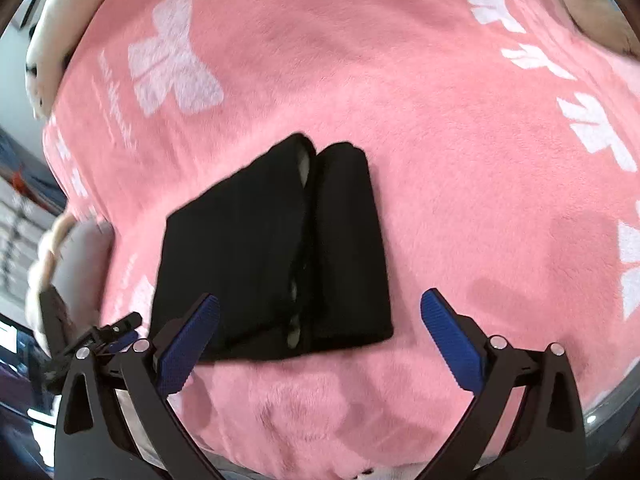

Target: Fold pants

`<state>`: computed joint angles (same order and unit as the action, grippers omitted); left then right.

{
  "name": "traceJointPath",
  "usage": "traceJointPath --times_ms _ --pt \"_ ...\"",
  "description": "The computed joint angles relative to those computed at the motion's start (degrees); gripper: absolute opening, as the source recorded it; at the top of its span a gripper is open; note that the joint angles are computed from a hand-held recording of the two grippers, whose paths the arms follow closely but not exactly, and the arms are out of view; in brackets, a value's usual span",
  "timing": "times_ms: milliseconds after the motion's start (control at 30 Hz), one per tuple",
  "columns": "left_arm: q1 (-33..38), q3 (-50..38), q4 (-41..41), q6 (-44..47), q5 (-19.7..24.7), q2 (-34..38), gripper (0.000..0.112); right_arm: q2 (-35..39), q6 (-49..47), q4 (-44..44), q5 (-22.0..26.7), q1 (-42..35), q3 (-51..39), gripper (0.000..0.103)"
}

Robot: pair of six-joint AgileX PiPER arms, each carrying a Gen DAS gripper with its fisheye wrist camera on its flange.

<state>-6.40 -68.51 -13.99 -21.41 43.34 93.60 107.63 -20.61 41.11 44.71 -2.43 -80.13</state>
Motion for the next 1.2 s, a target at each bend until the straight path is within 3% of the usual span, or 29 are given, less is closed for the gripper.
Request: traceJointPath --times_ms 300,500,567,600,633,667,733,800,867,1033,1100,1167,1200 --pt "7.4 0.1 -32.3 23.5 0.5 13.0 0.098 9.1 0.6 -0.5 3.6 1.5 -6.7 0.098" --pt "5.6 -1.7 -34.5 27.0 -2.5 15.2 0.098 9.6 -5.8 9.0 1.2 1.4 -5.0 0.098" --pt "5.2 -1.9 -34.2 27.0 -3.5 15.2 0.091 9.9 -3.8 6.6 0.5 2.3 -6.0 0.098" --pt "5.1 -1.9 -33.1 26.7 -3.8 14.8 0.082 9.9 -2.2 4.8 -0.2 2.9 -6.3 0.097" --pt "4.7 -2.1 -32.2 26.2 -4.0 14.5 0.072 9.5 -0.2 2.8 -1.2 3.7 -6.4 0.088" --pt "4.6 -1.8 -31.4 25.9 -4.2 13.7 0.067 8.9 1.2 1.1 -1.9 4.3 -6.1 0.068" --pt "4.0 -1.3 -27.2 24.1 -4.4 10.9 0.037 6.8 2.7 0.1 -2.7 4.7 -4.8 0.052" --pt "4.5 -1.4 -25.6 23.3 -2.7 8.7 0.024 4.3 1.3 1.6 -2.8 4.3 -2.8 0.045" --pt "5.7 -0.3 -26.6 24.9 -0.4 5.9 0.020 1.3 -0.5 3.3 -2.3 4.2 -0.4 0.042" --pt "7.3 8.6 -24.6 26.6 1.2 -3.5 0.020 -5.4 -4.4 7.9 -0.7 5.0 7.3 0.043" --pt "7.6 13.2 -23.1 26.5 0.5 -6.0 0.023 -7.1 -6.2 8.3 -2.6 5.5 12.4 0.051" --pt "6.6 16.3 -20.7 24.4 -2.1 -6.1 0.031 -6.1 -6.8 8.4 -4.8 5.4 15.8 0.066" --pt "4.9 17.0 -17.1 20.4 -4.1 -5.8 0.040 -5.3 -7.8 10.3 -5.5 4.8 17.0 0.071"
